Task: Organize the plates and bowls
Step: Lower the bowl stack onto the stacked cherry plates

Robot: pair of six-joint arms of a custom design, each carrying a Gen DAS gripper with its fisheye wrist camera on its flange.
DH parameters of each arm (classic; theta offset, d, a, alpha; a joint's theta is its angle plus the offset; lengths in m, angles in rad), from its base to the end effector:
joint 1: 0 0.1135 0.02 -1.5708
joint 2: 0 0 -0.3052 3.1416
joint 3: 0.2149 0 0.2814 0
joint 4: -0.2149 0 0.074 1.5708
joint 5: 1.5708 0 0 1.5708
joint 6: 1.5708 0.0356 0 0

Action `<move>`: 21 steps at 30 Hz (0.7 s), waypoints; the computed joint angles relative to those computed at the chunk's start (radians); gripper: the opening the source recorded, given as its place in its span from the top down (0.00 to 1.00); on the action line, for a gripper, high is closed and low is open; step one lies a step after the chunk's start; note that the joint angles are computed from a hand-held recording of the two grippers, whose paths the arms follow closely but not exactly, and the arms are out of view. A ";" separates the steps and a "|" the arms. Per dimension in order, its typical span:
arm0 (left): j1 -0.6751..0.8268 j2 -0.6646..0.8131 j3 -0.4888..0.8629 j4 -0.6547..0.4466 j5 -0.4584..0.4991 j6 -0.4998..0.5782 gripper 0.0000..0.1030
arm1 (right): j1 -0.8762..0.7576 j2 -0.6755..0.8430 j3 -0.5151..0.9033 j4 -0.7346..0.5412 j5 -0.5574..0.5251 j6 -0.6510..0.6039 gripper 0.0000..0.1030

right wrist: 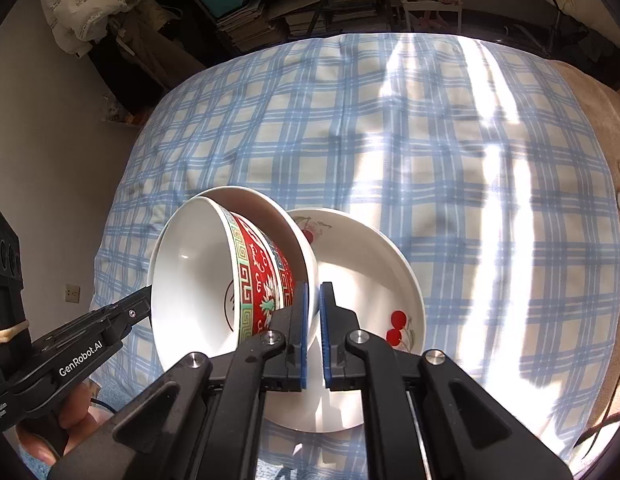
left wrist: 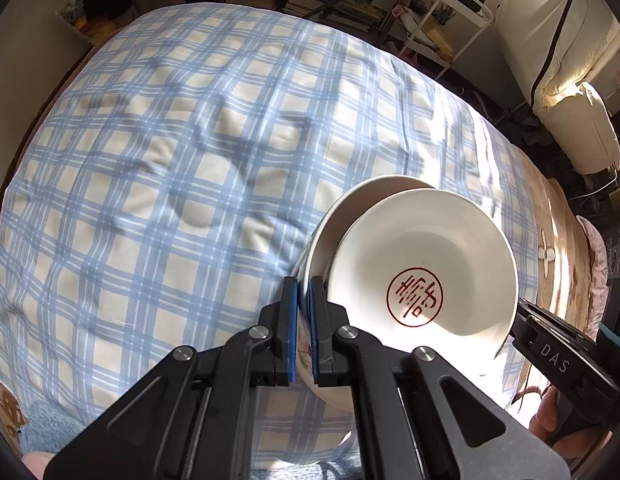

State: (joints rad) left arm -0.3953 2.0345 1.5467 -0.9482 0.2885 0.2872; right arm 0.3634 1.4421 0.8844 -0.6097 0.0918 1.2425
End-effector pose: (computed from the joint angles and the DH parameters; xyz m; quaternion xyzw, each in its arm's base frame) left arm 0.4040 -0.1796 0.2035 0.3396 0.9272 -0.1468 0.0588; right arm 0.2711 0.0996 0.2209 0.4248 0.8817 0.1127 0.1713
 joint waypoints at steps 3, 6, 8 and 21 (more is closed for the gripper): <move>-0.025 0.000 -0.036 0.016 -0.023 -0.007 0.97 | -0.004 -0.012 -0.049 0.019 -0.009 0.020 0.91; -0.041 -0.009 -0.081 0.058 -0.045 -0.010 0.97 | -0.003 -0.012 -0.077 0.041 0.004 0.013 0.91; -0.049 -0.024 -0.103 0.085 -0.060 -0.011 0.97 | -0.002 -0.011 -0.078 0.046 0.014 0.010 0.91; -0.051 -0.037 -0.122 0.128 -0.095 0.015 0.91 | 0.026 -0.010 -0.082 0.057 0.056 -0.041 0.91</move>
